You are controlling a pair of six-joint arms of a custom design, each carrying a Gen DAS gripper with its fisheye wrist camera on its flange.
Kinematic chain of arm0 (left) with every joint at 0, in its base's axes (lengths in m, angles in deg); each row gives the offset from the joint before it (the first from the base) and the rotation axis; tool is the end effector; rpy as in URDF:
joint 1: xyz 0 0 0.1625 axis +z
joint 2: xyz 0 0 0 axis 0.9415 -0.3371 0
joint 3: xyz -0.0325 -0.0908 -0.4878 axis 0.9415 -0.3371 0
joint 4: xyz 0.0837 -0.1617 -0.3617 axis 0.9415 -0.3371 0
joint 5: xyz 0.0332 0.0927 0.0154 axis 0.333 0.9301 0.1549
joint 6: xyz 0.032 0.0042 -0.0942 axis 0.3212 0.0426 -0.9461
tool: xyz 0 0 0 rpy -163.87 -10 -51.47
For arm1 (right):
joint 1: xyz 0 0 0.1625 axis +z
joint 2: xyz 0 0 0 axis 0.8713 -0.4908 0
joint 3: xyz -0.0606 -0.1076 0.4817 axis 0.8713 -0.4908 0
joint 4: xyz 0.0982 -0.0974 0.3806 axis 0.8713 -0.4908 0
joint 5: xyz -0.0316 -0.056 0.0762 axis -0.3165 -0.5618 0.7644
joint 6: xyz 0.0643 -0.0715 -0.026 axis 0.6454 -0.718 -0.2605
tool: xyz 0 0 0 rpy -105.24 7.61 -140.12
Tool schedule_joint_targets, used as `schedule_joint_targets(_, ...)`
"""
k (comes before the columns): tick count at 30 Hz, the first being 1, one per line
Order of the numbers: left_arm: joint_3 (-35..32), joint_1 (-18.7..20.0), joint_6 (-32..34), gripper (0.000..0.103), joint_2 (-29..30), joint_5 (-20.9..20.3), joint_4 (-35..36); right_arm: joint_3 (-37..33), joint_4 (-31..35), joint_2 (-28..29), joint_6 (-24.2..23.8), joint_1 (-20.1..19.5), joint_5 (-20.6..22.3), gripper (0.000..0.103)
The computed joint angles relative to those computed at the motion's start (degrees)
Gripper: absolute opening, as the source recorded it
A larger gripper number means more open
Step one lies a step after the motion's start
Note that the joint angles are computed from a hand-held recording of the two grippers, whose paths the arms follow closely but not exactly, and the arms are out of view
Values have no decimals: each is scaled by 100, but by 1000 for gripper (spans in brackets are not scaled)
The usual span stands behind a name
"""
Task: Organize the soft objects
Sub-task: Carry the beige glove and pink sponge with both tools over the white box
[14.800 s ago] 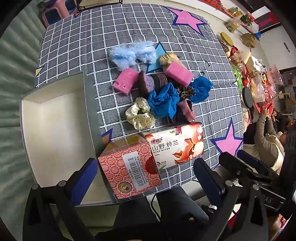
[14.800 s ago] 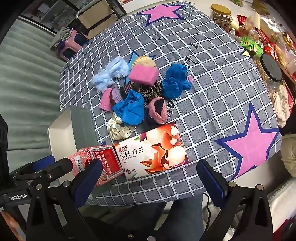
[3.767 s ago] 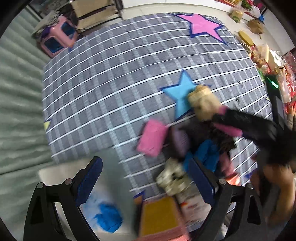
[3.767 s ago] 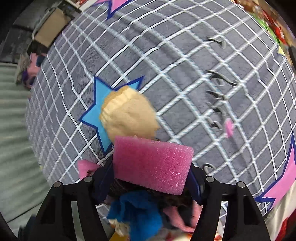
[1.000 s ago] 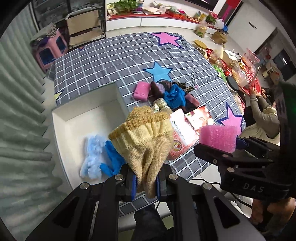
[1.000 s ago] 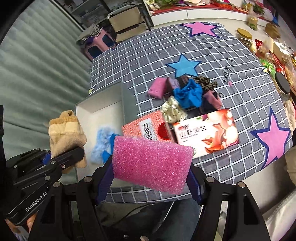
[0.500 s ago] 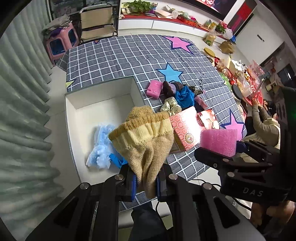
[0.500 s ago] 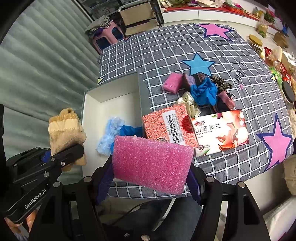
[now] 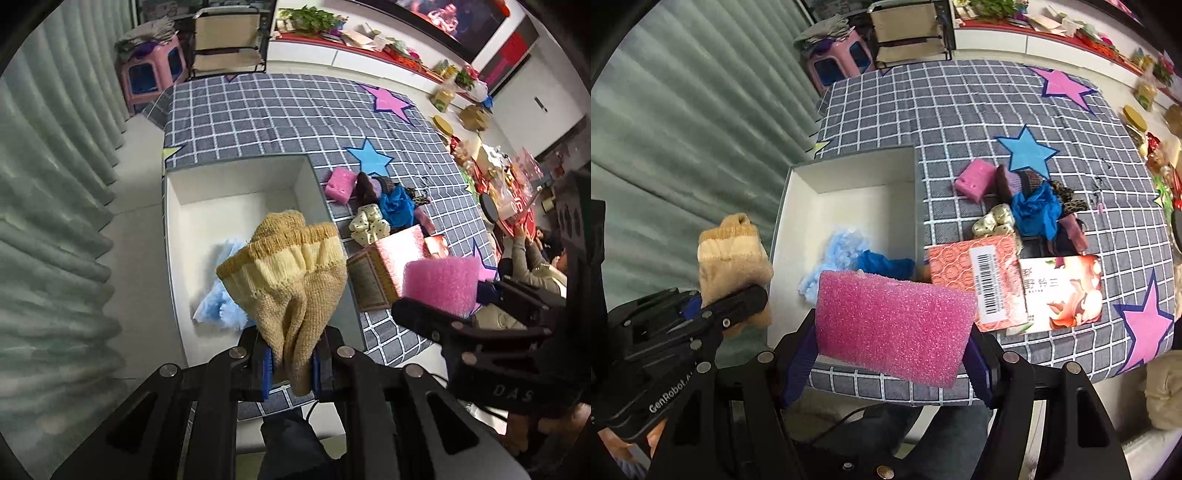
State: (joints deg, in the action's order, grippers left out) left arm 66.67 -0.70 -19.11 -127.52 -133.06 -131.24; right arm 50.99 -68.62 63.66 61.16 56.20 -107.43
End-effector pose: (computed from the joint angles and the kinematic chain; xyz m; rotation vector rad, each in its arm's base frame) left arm -0.1100 -0.8219 0.3878 0.6660 2.5324 -0.1369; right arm 0.4760 -0.7920 0.0054 -0.1310 -2.4888 0.5288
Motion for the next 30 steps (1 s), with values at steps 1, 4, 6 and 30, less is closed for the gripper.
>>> schedule_joint_targets(1,-20,17,-34,17,13,0,33,7,17,4,2,-2,35,71)
schedule_joint_targets(4,-33,63,-110,17,20,6,49,63,-6,-13,33,-1,20,71)
schedule_joint_targets(6,-97,105,-210,17,47,-16,129,119,-7,-34,122,-6,14,71)
schedule_joint_targets(30,-154,214,-371,17,55,139,344,-666,713,358,-83,-27,254,71)
